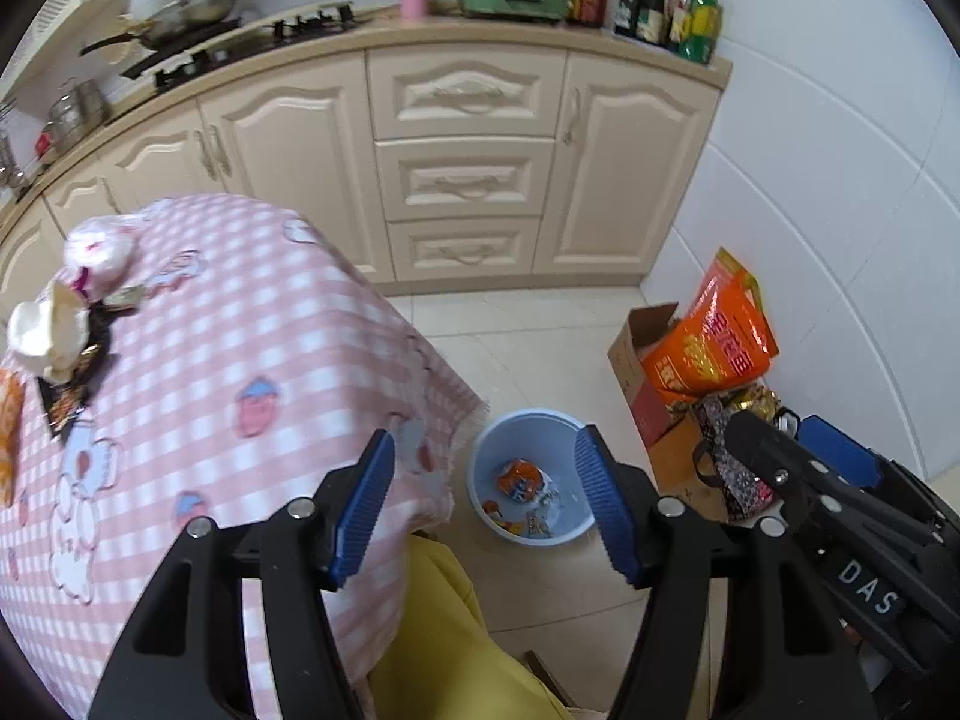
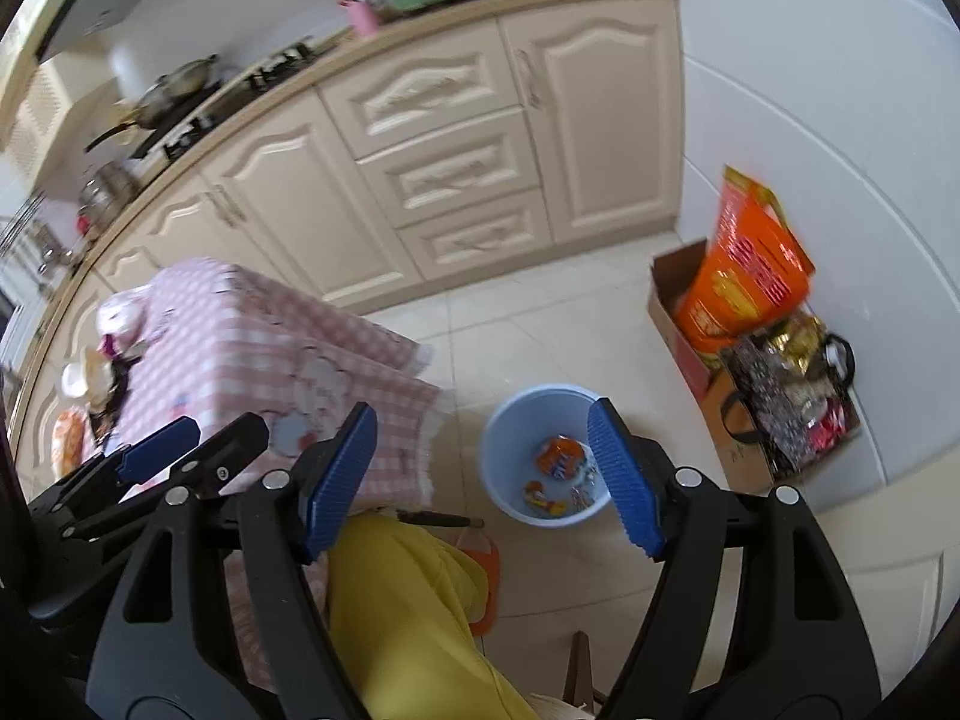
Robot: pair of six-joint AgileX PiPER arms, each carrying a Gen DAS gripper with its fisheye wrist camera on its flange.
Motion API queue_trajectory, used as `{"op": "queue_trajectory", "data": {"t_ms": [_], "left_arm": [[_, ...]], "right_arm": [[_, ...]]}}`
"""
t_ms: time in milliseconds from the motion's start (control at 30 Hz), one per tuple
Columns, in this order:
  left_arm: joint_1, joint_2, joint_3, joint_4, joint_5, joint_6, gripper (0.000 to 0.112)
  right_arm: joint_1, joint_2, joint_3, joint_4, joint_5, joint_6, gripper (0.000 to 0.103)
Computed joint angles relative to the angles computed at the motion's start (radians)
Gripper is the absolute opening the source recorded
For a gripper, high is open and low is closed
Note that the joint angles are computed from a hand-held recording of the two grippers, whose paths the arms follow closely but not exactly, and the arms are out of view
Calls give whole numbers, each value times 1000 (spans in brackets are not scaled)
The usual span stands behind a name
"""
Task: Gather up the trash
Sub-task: 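Move both open tools back over the table, then grasp the white bread bag with the left gripper while the right grasps white paper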
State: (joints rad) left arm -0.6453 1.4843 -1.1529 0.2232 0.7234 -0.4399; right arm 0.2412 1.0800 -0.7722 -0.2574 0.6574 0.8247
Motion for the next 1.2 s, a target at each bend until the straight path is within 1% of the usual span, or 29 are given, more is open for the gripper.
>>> {"op": "queue_trajectory", "data": {"t_ms": [133, 200, 333, 400, 533, 600, 700, 767, 833, 933, 1067, 1200], "left_arm": [[53, -99, 58, 5, 2, 0, 62], [86, -143, 80, 13, 6, 0, 62], [184, -231, 127, 18, 12, 16, 63], [243, -261, 142, -1, 12, 48, 64], [403, -319, 167, -47, 13, 139, 65], [480, -334, 173, -69, 10, 180, 68], [627, -347, 172, -134, 8, 281, 73], [729, -337, 162, -173, 8, 338, 77], [838, -309, 142, -245, 6, 431, 78], [955, -246, 104, -285, 2, 505, 80], [1062, -126, 17, -329, 13, 561, 81], [1103, 5, -87, -334, 37, 582, 81]], "right_arm": [[137, 1, -38, -117, 34, 134, 74], [216, 22, -71, -173, 50, 197, 75], [334, 83, -144, -239, 67, 251, 75], [376, 126, -190, -254, 68, 252, 75], [451, 218, -288, -268, 67, 237, 76], [480, 280, -354, -256, 58, 207, 76], [515, 377, -459, -227, 53, 144, 77], [537, 452, -540, -207, 51, 92, 77], [551, 517, -615, -178, 56, 36, 77], [571, 631, -750, -128, 68, -60, 77], [584, 773, -934, -63, 113, -176, 77], [579, 886, -1095, -20, 167, -262, 77]]}}
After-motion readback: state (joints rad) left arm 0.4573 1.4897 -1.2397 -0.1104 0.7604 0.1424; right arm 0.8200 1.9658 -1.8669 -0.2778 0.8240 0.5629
